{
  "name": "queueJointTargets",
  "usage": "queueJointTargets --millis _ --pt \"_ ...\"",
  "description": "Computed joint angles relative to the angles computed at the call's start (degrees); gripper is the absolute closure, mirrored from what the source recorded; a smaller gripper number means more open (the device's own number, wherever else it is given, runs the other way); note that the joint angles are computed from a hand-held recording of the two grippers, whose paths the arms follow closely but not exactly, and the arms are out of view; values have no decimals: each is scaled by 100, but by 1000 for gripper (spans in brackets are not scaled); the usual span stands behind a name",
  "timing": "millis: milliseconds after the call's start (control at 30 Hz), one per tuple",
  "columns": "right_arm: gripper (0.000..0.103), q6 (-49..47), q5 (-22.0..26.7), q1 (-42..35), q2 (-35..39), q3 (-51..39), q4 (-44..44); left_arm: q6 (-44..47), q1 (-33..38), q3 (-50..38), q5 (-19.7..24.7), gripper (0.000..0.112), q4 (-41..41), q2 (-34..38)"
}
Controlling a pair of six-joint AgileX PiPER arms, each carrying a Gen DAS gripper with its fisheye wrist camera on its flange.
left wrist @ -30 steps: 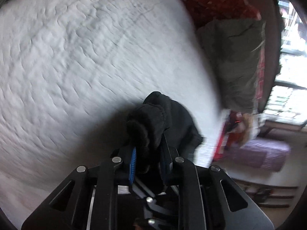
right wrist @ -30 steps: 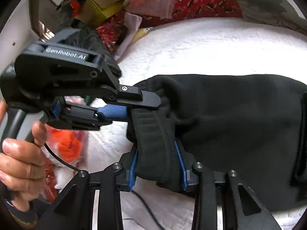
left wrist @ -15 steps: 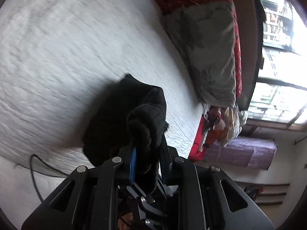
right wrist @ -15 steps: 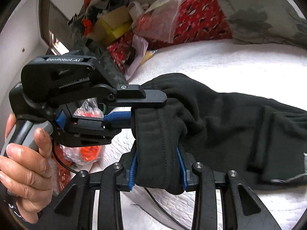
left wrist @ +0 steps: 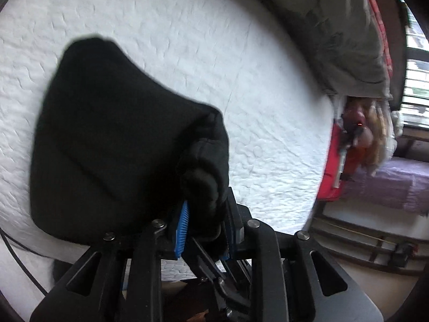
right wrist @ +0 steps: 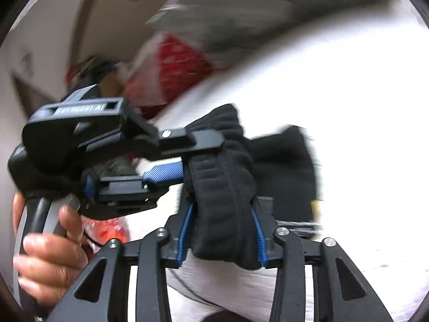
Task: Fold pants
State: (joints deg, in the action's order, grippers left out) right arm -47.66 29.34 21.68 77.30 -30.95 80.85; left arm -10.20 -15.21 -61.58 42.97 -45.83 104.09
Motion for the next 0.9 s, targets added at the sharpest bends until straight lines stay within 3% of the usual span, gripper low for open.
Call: queueJointTargets --millis 167,267,300,400,500,567,633,733,900 --pt "54 -1081 1216 -1392 500 379 332 -160 -124 292 -151 84 209 -558" --pt "47 -1050 1524 -1675 488 339 121 -170 43 875 -371 83 311 -1466" --pt "38 -1018 1541 -1749 421 383 72 -185 100 1048 -450 74 345 -1713" --pt "35 -936 1772 -2155 207 528 -43 -891 295 1799 -772 49 1172 -2772" --pt "35 -852 2084 -2714 11 560 -290 -1106 699 2593 -922 49 1595 -3620" --pt "34 -776 2272 -3132 -173 556 -487 -537 1173 3046 -950 49 1146 -3876" --pt "31 -665 2388 -3425 -218 461 -620 176 1609 3289 -894 49 495 -3774" --pt "30 -362 2300 -3265 -181 206 -746 1093 2151 3295 -613 49 -213 -3422" --pt "28 334 1578 -2155 163 -516 -1109 332 1744 2190 -782 49 876 -2513"
